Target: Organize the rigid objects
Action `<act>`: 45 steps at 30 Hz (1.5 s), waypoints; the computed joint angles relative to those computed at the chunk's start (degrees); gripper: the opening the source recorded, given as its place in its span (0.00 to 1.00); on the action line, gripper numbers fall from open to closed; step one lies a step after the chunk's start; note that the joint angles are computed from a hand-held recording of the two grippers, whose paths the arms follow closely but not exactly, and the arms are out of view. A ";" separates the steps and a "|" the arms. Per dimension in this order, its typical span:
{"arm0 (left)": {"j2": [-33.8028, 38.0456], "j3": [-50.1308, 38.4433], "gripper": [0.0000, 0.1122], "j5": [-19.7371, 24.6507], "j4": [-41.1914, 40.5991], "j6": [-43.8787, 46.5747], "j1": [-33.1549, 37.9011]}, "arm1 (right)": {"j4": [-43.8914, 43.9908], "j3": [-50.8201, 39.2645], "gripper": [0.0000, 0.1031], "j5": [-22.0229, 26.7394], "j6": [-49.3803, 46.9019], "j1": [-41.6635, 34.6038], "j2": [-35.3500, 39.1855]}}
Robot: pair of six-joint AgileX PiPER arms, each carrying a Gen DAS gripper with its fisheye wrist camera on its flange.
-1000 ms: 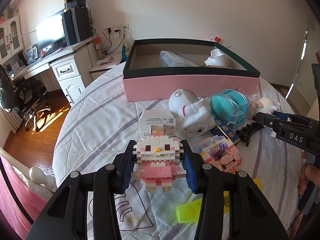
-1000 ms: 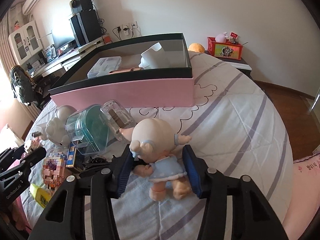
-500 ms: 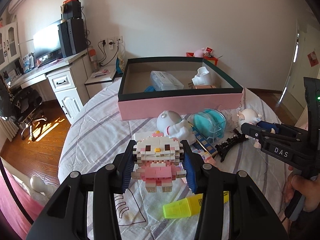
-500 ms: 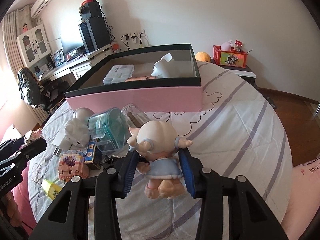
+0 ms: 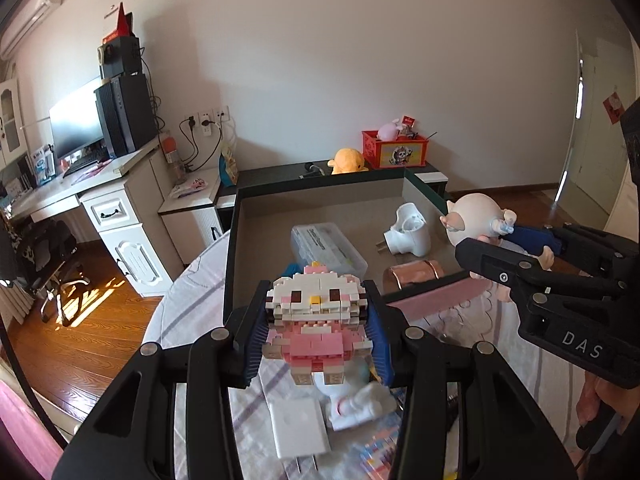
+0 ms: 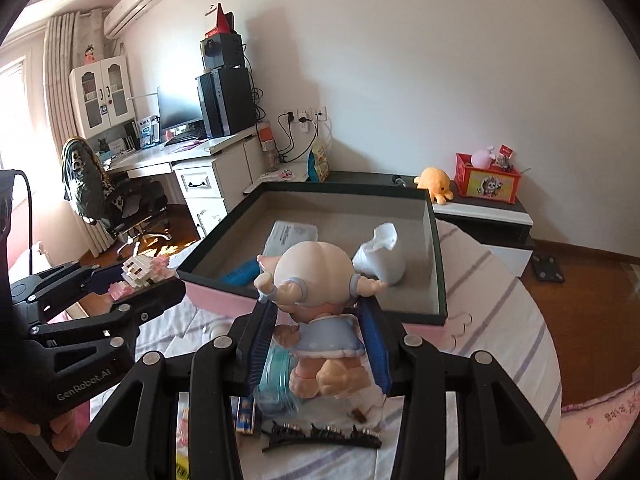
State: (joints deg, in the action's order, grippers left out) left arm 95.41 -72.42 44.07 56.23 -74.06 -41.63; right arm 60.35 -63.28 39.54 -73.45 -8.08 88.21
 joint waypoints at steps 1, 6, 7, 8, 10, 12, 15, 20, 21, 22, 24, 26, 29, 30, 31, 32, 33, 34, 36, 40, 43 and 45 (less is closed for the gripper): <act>1.35 -2.20 0.39 -0.84 -1.95 3.25 1.83 | -1.51 -2.16 0.42 -1.35 1.72 1.47 1.46; 10.88 -15.88 0.39 -1.79 -13.84 20.30 11.06 | -13.67 -16.54 0.42 -4.02 15.57 7.78 11.80; 13.07 -18.85 0.39 -1.44 -16.95 23.69 12.91 | -16.39 -19.85 0.42 -3.45 18.80 8.63 14.26; 15.52 -22.34 0.39 -0.76 -20.56 27.90 14.72 | -19.33 -23.77 0.42 -2.51 22.23 9.52 17.20; 20.13 -28.43 0.39 1.52 -24.07 32.30 17.02 | -24.96 -30.51 0.42 -0.60 28.22 10.99 22.34; 23.91 -33.56 0.39 3.16 -28.10 36.81 19.07 | -31.54 -37.57 0.42 1.52 34.36 12.68 27.51; 28.77 -39.67 0.40 5.78 -31.98 40.90 20.91 | -37.61 -48.46 0.42 7.09 41.48 13.85 34.99; 33.70 -45.83 0.40 8.64 -33.97 43.22 21.75 | -42.05 -61.81 0.42 15.09 47.55 14.03 43.83; 34.20 -46.54 0.40 8.90 -33.67 42.78 21.69 | -41.72 -62.74 0.42 16.05 47.78 13.82 44.37; 34.52 -47.06 0.40 9.59 -33.45 42.53 21.52 | -41.32 -64.11 0.43 17.28 47.87 13.58 44.96; 33.53 -45.47 0.46 8.66 -31.77 41.22 20.76 | -40.83 -61.38 0.44 15.30 46.94 13.40 43.35; 30.72 -41.40 0.58 6.21 -30.98 39.47 20.51 | -38.59 -58.36 0.49 13.83 45.37 12.73 41.43; 23.38 -31.36 0.76 1.53 -25.85 32.46 18.92 | -32.07 -48.55 0.58 9.18 40.52 10.92 35.10; 20.47 -27.54 0.82 0.41 -22.64 28.64 17.88 | -29.80 -44.31 0.64 7.28 38.59 10.44 32.18; 17.49 -23.67 0.85 -0.33 -19.00 24.33 16.59 | -27.54 -39.72 0.74 5.31 36.41 9.75 28.88; 14.13 -19.38 0.88 -1.09 -14.88 19.28 15.06 | -25.27 -35.36 0.80 3.20 34.02 9.27 25.67; 11.04 -15.51 0.89 -1.42 -11.13 14.58 13.50 | -22.33 -30.19 0.81 0.98 30.68 8.53 21.75; 7.99 -11.88 0.90 -1.04 -7.31 9.75 11.64 | -19.36 -25.71 0.81 -0.62 27.53 7.73 18.21; 2.07 -5.56 0.92 0.79 -1.27 1.64 7.40 | -13.56 -16.32 0.83 -3.59 20.76 5.89 10.55; -7.38 3.80 0.92 7.69 6.25 -10.01 -3.04 | -3.29 -1.66 0.84 -6.03 9.74 2.57 -3.55; -11.43 7.77 0.92 17.23 9.87 -18.09 -12.76 | 2.66 7.86 0.86 -5.64 3.13 -0.96 -14.06; -13.21 9.60 0.92 23.01 11.71 -22.48 -19.16 | 4.47 12.32 0.87 -3.03 0.69 -4.21 -20.12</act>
State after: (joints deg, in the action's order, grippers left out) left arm 82.20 -62.82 67.09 67.94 -96.54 -60.79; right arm 64.82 -50.96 36.51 -72.76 -12.29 68.09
